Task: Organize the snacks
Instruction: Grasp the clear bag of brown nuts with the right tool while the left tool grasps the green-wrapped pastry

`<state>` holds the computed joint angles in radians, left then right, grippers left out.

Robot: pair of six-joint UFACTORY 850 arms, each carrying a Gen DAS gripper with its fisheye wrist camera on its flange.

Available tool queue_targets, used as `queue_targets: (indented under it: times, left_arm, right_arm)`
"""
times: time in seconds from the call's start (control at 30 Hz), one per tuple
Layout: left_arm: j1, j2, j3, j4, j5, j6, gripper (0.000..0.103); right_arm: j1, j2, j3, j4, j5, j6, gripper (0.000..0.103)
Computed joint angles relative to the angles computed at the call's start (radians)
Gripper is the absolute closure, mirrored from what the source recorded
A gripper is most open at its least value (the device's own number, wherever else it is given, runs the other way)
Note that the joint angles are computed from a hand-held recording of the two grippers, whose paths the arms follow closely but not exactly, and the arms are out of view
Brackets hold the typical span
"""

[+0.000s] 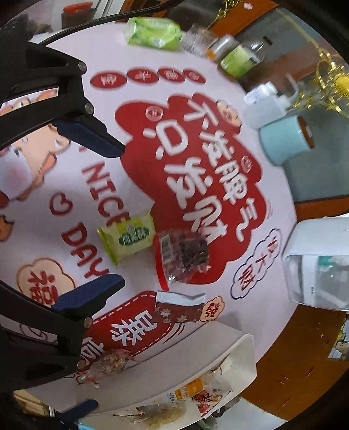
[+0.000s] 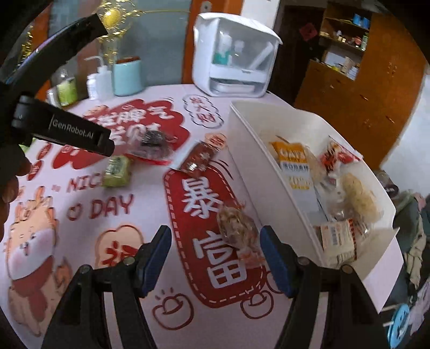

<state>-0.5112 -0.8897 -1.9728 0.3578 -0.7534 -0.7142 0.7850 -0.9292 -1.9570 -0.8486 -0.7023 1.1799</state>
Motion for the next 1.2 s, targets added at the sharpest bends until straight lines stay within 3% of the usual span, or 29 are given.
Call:
queue_targets:
  times: [0.27,0.37,0.47,0.63,0.7,0.77,0.9,0.93,1.2]
  left_arm:
    - [0.001,-0.113,-0.128,-0.073,-0.014,0.053,0.015]
    - [0.0,-0.147,-0.175,-0.082,-0.036,0.076,0.015]
    - [0.002,-0.181,-0.22,-0.095,-0.061,0.097,0.015]
    - [0.011,-0.241,-0.302,-0.115,-0.112,0.107,0.015]
    - [0.019,-0.26,-0.324,-0.143,-0.134,0.115,0.022]
    - [0.029,-0.274,-0.334,-0.193,-0.152,0.135,0.036]
    - [0.031,-0.222,-0.243,-0.165,-0.088,0.091,0.056]
    - [0.031,-0.206,-0.217,-0.15,-0.073,0.076,0.065]
    - [0.035,-0.096,-0.037,-0.159,0.0,0.035,0.066]
  right_arm:
    - [-0.018,-0.104,-0.126,0.024,-0.076,0.001,0.034]
    - [-0.031,-0.139,-0.173,0.071,-0.082,-0.033,0.041]
    - [-0.037,-0.178,-0.23,0.106,-0.109,-0.07,0.041]
    - [-0.048,-0.23,-0.307,0.163,-0.143,-0.109,0.049]
    - [-0.053,-0.228,-0.303,0.174,-0.125,-0.107,0.056]
    - [-0.058,-0.22,-0.292,0.185,-0.103,-0.101,0.056]
    - [-0.06,-0.219,-0.289,0.194,-0.083,-0.12,0.057]
    - [-0.06,-0.215,-0.284,0.199,-0.074,-0.125,0.057]
    - [-0.063,-0.156,-0.199,0.221,0.014,-0.128,0.058]
